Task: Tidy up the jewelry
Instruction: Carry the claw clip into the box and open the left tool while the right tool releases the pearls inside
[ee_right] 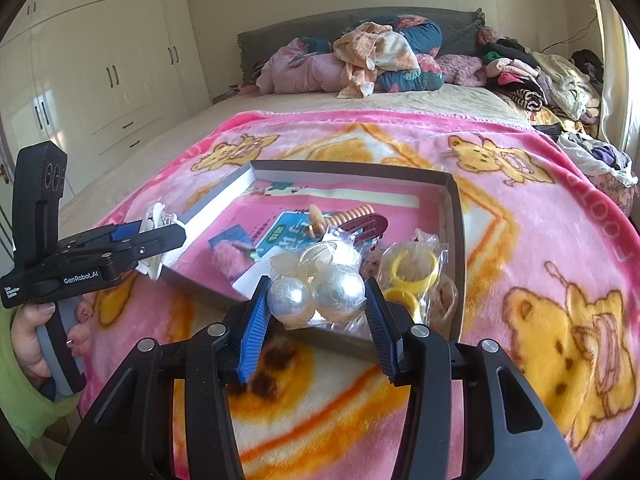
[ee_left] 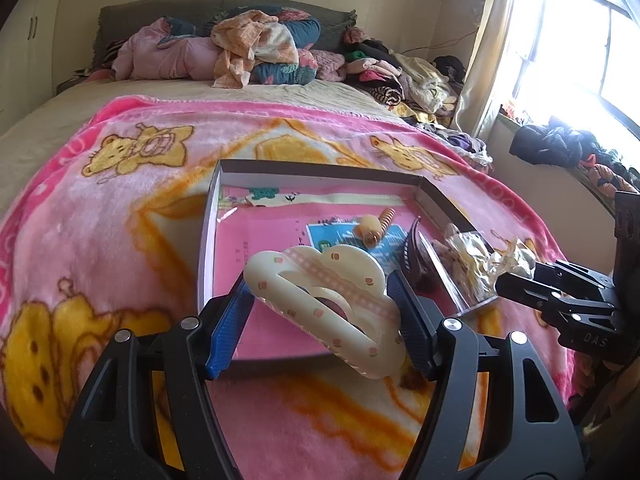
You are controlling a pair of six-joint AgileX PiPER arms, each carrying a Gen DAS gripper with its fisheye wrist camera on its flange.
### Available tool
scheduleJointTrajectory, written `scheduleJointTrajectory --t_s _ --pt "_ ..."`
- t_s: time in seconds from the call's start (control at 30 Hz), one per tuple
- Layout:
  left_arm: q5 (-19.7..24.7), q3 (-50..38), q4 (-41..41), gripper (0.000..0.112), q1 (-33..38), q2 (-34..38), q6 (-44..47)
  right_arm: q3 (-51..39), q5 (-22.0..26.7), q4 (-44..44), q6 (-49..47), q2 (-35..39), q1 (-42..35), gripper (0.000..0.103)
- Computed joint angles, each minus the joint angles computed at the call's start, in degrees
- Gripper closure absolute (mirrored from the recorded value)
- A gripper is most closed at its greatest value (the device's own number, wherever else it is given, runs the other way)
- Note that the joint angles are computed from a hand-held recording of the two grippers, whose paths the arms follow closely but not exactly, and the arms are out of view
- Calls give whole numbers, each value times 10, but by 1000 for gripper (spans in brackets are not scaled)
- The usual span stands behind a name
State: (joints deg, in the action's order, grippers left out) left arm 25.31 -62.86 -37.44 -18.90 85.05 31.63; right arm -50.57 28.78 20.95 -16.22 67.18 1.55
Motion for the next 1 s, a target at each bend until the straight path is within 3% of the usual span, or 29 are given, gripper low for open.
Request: scheduleJointTrajectory --t_s 0.63,1.0 --pt "-2 -71 61 53 -14 80 -57 -67 -13 -109 101 103 -20 59" --pt "0 -108 107 53 -21 118 -107 -62 -26 -70 52 120 5 58"
